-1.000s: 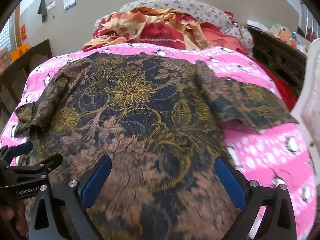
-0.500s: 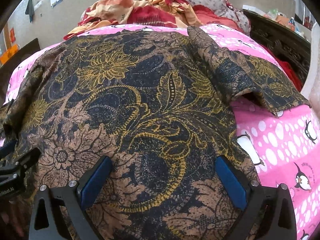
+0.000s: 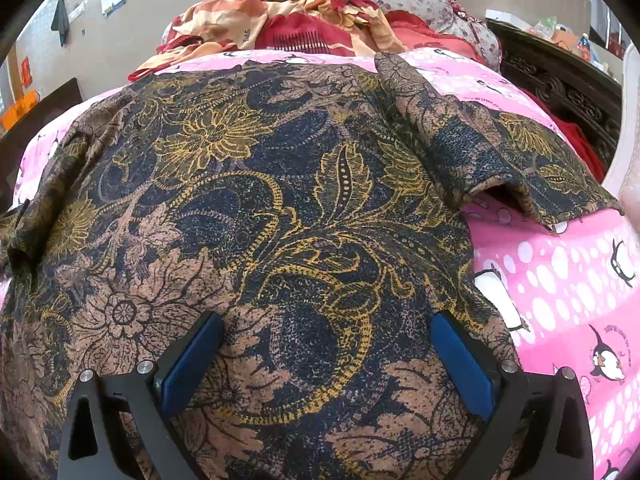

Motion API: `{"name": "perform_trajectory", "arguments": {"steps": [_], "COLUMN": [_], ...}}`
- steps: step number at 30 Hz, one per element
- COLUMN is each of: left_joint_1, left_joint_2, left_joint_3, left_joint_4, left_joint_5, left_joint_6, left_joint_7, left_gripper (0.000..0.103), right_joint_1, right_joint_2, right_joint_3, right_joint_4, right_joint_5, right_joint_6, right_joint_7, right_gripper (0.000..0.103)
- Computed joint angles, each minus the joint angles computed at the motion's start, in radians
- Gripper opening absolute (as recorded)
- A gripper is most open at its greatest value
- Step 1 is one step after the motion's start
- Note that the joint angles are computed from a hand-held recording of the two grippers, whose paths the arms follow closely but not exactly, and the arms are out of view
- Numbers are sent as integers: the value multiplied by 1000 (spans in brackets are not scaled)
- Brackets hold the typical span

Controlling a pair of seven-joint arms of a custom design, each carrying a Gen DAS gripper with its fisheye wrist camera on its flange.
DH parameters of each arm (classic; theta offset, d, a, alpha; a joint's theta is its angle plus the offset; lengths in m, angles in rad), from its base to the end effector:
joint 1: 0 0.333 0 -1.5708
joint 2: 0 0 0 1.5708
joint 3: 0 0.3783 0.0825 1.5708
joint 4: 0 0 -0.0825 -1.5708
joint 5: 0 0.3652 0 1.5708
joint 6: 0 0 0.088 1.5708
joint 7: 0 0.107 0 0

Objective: Fold small clothes

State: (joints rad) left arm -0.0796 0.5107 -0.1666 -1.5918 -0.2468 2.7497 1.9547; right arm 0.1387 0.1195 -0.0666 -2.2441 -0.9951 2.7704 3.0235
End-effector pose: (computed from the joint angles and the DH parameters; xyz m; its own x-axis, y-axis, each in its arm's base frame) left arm 0.7327 -0.1456 0.4784 -0.3934 -0.9176 0.0572 -0.7268 0.2723 -0.6306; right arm 0.5471 0.0768 0.4191 -0.4789 -0.8776 -0.0211 -0.6962 0.3943 -0.5998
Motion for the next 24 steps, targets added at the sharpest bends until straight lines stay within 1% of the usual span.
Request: {"name": "perform_trajectory", "arguments": {"steps": [1,2,3,4,5,6,7,8,12,15,17,18,19,21,22,24], "left_joint_1": [-29,-37,-30,-41,-62,-61,-27,-18,26,53,48,32,13,-10,-7,3], "left_joint_2": [25,39,44,41,34,28,25,16,-64,-112,-129,-135,-139,-123,-116,-107], "left_joint_3": [39,50,42,56,85,91,62,62,53,65,108,146,198,263,287,319], "left_joint_4": [35,50,47,41,32,32,41,35,-66,-114,-124,-127,-126,-99,-82,-63], "left_joint_5": [37,54,53,68,95,102,64,60,56,56,88,121,164,222,239,276], "left_joint_6": [-48,-68,-59,-42,-23,-28,-51,-51,14,85,135,161,190,206,197,193], "left_joint_7": [-43,-60,-59,-78,-118,-151,-146,-156,-127,-109,-133,-164,-208,-281,-314,-364], "left_gripper": [68,66,63,54,21,9,8,6,4,3,4,4,3,3,3,3], "right_joint_1": [0,0,0,0,0,0,0,0,1,1,1,1,1,1,1,2], "right_joint_2": [1,1,1,1,1,2,1,1,1,1,1,1,1,1,1,1], "right_joint_3": [0,0,0,0,0,0,0,0,0,1,1,1,1,1,1,1], "right_joint_4": [1,0,0,1,0,1,1,1,2,2,3,3,3,2,3,3], "right_joint_5": [0,-1,-1,0,-2,-1,1,0,0,1,3,4,3,3,3,4], "right_joint_6": [0,0,0,0,0,-1,-1,0,-2,-3,-4,-5,-5,-4,-5,-6], "right_joint_7": [0,1,1,0,2,0,-1,0,-1,-2,-4,-4,-3,-3,-4,-4], "right_gripper": [103,103,103,103,103,103,103,103,103,103,103,103,103,103,103,103]}}
